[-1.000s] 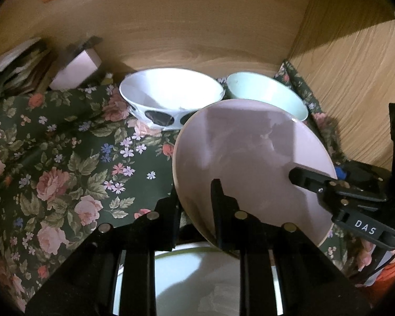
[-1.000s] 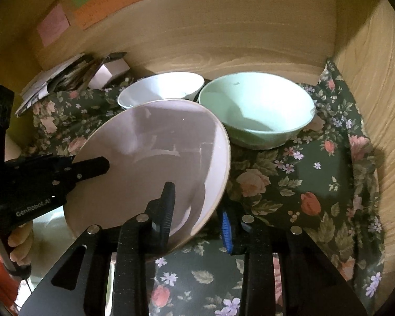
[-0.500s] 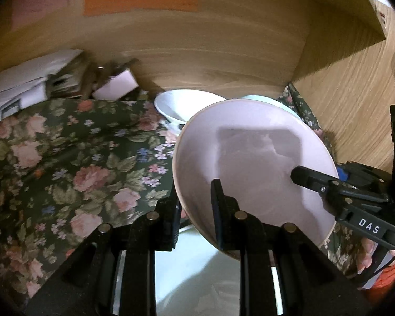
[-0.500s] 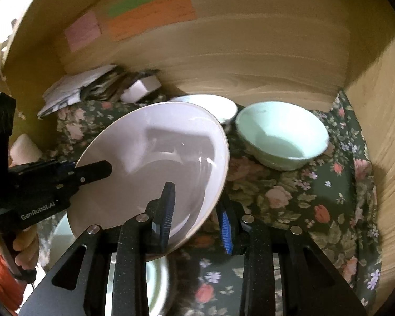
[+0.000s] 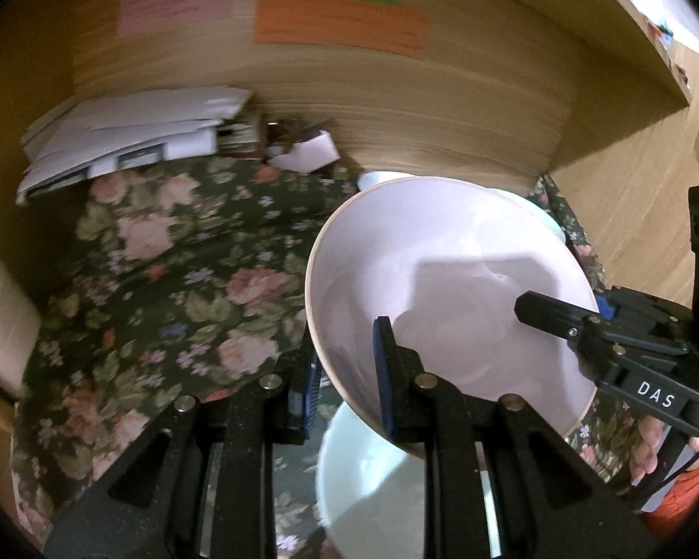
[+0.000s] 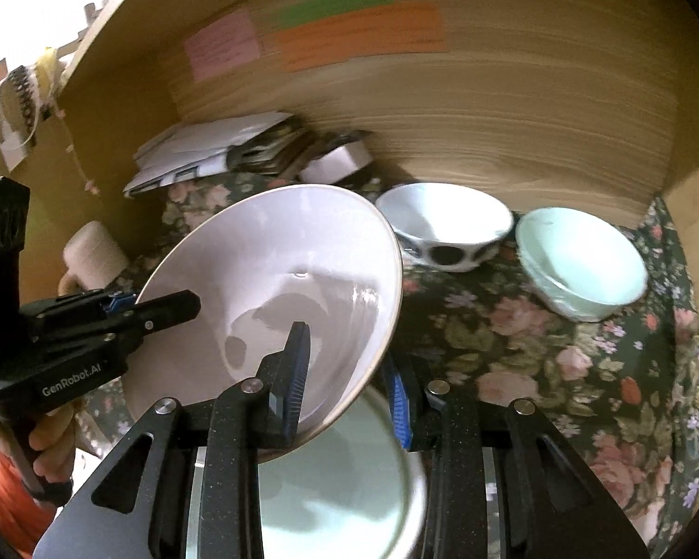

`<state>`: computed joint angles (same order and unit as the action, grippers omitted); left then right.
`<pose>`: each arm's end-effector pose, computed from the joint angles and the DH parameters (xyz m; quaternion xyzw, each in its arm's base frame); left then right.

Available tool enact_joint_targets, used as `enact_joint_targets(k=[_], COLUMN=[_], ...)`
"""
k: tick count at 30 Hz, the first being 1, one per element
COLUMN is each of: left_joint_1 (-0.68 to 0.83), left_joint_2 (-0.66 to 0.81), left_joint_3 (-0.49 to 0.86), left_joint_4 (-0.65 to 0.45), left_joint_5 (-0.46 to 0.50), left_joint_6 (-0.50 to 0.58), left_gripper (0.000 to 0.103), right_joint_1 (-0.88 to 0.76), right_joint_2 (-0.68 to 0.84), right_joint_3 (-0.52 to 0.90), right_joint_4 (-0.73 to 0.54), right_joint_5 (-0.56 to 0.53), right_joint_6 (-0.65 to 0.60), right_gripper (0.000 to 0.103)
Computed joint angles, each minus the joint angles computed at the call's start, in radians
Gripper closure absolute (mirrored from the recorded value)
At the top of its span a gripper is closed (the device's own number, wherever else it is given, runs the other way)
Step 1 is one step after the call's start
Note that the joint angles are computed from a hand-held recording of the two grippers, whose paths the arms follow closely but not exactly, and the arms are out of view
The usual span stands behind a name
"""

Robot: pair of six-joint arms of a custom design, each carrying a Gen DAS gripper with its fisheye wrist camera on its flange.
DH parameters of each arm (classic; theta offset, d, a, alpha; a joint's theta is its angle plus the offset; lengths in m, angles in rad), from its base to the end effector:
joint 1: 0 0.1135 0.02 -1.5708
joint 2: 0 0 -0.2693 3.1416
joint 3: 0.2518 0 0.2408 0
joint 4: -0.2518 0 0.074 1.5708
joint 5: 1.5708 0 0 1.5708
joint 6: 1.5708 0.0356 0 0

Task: Organize plates and bowls

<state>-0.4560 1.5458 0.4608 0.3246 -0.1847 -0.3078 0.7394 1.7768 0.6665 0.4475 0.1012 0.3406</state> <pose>0.2311 -0.1061 0.1294 0.0315 0.9153 -0.0676 0.3958 0.2379 0.2121 0.1275 -0.1560 0.8842 0.1862 0.3991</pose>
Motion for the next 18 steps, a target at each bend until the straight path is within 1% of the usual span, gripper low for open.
enact_joint_targets(k=[7,12,18], left_joint_1=[0.069,0.129,0.231], left_joint_2=[-0.125,-0.194,-0.253], left_joint_3=[-0.12,-0.189,-0.267], left_joint_4=[0.004,0.003,0.016], left_joint_5=[-0.004,0.007,0.059], left_joint_6=[-0.004,-0.006,0.012], left_gripper=[0.082,0.082,0.082], right_joint_1=[0.073,0.115,0.158], right_joint_2=[0.053,0.098,0.155], right_joint_3=[0.075,0.147,0.237], right_joint_4=[-0.028,-0.072,-0.122], right_joint_5=[0.002,0.003,0.0], right_joint_6=[-0.003,-0.02,-0.038], right_gripper=[0.075,0.075,0.075])
